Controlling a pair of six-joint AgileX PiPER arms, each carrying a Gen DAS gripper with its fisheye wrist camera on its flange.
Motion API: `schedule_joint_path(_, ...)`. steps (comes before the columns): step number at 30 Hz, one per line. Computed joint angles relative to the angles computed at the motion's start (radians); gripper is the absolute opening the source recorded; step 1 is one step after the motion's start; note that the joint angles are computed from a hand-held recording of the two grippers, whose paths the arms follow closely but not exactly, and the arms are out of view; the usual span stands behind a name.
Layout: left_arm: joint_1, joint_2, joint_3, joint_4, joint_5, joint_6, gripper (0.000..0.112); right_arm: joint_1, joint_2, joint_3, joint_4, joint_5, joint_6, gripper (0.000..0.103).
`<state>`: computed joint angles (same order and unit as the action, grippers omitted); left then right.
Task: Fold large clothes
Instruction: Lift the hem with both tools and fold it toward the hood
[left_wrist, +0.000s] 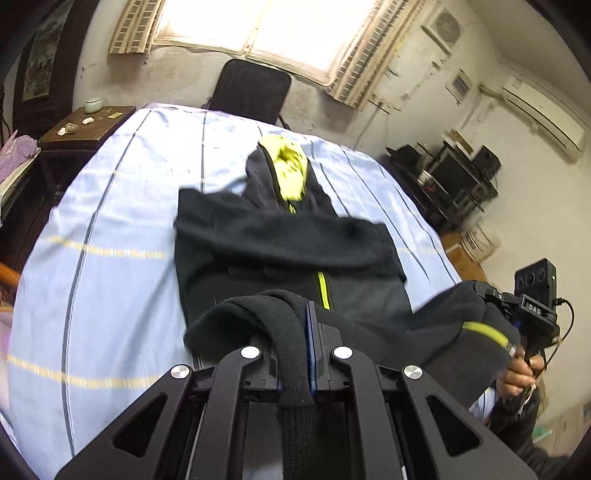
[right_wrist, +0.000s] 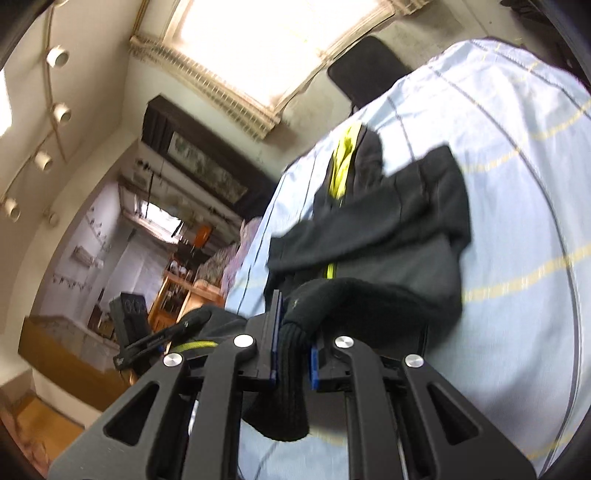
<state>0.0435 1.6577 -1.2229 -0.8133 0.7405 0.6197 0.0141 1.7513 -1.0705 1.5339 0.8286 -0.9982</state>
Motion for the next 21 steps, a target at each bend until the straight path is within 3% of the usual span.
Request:
schedule_joint_path(5,-0.017,0.21,-0.301,0.108,0.061,-0.183,0.01,0.008,0.176,-0.271,-0.079,-0.067,0.2,0.011)
schedule_joint_path(11,-0.032,0.503,-0.673,0.247,0.133,-0.398,0.01,0.027,0.443,-0.639,-0.282,-0.14,0.516,0.011)
schedule_joint_path(17,-0.024,0.842,-1.101,0.294,0.288,-0.544,0.01,0.03,0.734,-1.017,-0.477,-0.098,0.822,0.011)
schedule_joint_path(19,-0.018,0.87,-1.114,0.264,0.27,-0.519,0.011,0.031,0.813,-1.111,-0.523,-0.083,0.881,0.011)
schedule_joint_path(21,-0.007,0.877,-1.107,0.224,0.26,-0.477,0.012,0.023,0.843,-1.119,-0.48,-0.079,0.84,0.009)
